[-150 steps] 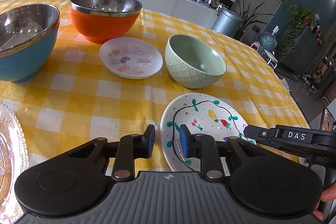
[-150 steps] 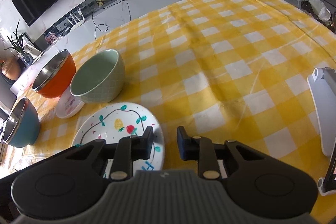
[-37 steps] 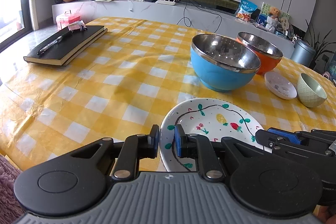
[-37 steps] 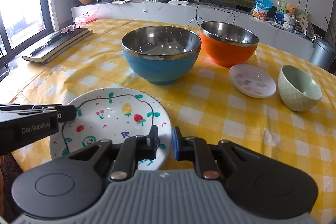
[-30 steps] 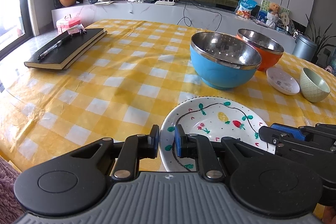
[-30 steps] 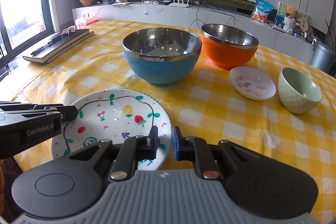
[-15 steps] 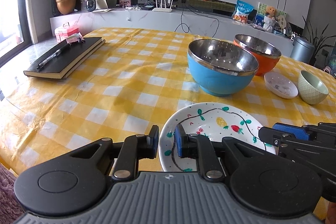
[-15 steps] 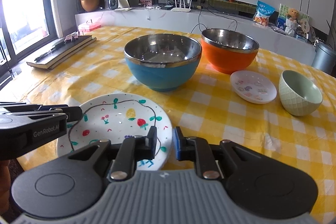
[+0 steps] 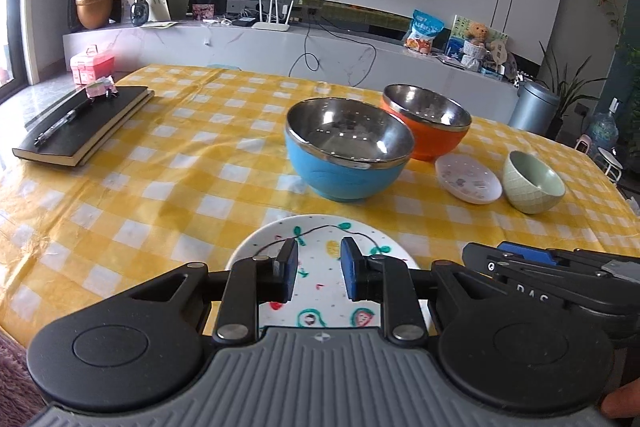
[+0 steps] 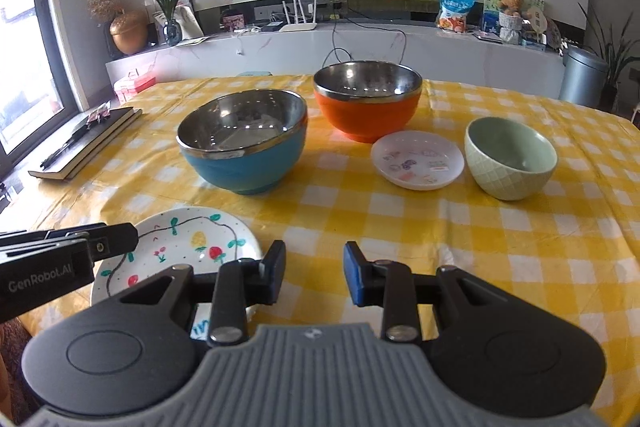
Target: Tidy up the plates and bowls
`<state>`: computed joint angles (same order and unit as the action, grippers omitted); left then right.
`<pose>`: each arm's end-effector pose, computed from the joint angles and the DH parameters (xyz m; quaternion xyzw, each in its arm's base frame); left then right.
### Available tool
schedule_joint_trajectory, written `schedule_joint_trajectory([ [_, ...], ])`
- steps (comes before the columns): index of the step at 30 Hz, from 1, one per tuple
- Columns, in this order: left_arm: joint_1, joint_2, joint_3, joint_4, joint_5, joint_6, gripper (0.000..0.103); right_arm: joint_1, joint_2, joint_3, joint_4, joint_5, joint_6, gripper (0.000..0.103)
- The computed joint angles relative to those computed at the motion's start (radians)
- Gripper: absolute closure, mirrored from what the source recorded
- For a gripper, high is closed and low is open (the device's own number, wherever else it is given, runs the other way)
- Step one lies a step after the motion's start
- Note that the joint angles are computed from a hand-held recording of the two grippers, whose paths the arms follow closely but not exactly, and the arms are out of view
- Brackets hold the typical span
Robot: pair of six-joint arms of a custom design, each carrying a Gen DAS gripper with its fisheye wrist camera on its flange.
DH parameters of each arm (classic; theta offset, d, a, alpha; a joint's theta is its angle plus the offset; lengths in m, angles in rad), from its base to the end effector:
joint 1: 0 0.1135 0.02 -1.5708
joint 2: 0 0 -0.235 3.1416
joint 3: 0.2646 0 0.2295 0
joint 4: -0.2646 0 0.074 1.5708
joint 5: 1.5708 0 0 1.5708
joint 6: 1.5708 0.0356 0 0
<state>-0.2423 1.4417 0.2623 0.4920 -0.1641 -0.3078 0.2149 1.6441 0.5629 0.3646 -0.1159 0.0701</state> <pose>0.2092 -0.0457 0.0954 -0.0645 0.8994 -0.0444 0.4301 0.2696 0.0631 0.1088 -0.0897 0.9045 0.1109 0.4019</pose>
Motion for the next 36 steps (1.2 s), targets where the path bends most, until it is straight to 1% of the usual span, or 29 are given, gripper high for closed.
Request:
schedule_joint_trajectory([
  [4,-0.053,0.029,0.079,-0.061,0.001,-0.045,0.076,-0.06,0.014,0.031,-0.041,-0.016,0.055,0.072],
  [7,-0.077,0.079,0.148,-0.096,0.02,-0.084,0.076,-0.088,0.022,0.045,-0.051,0.01,0.081,0.064],
  [10,-0.11,0.148,0.231,-0.121,0.026,-0.104,0.076,-0.126,0.041,0.089,-0.101,-0.001,0.119,0.064],
  [15,-0.14,0.24,0.358,-0.164,0.051,-0.135,0.076,-0.235,0.106,0.259,-0.287,-0.114,0.169,0.063],
  [16,-0.142,0.266,0.391,-0.173,0.057,-0.146,0.074,-0.25,0.117,0.291,-0.31,-0.127,0.167,0.061],
  [17,-0.145,0.289,0.416,-0.177,0.061,-0.154,0.073,-0.26,0.128,0.321,-0.331,-0.13,0.16,0.057],
  [18,-0.147,0.317,0.446,-0.177,0.065,-0.162,0.072,-0.268,0.14,0.356,-0.356,-0.131,0.152,0.055],
  [21,-0.153,0.394,0.526,-0.186,0.079,-0.199,0.07,-0.287,0.197,0.453,-0.413,-0.151,0.17,0.055],
  [25,-0.163,0.475,0.603,-0.196,0.053,-0.213,0.07,-0.294,0.277,0.477,-0.339,-0.156,0.236,0.055],
  [27,-0.162,0.509,0.627,-0.183,0.049,-0.215,0.07,-0.309,0.327,0.484,-0.305,-0.185,0.297,0.061],
  [29,-0.156,0.539,0.65,-0.177,0.044,-0.231,0.07,-0.319,0.366,0.505,-0.294,-0.207,0.341,0.069],
  [33,-0.147,0.611,0.712,-0.167,0.042,-0.235,0.07,-0.32,0.397,0.499,-0.214,-0.203,0.389,0.07],
  [36,-0.149,0.671,0.766,-0.165,0.03,-0.225,0.07,-0.323,0.429,0.506,-0.171,-0.2,0.427,0.075],
])
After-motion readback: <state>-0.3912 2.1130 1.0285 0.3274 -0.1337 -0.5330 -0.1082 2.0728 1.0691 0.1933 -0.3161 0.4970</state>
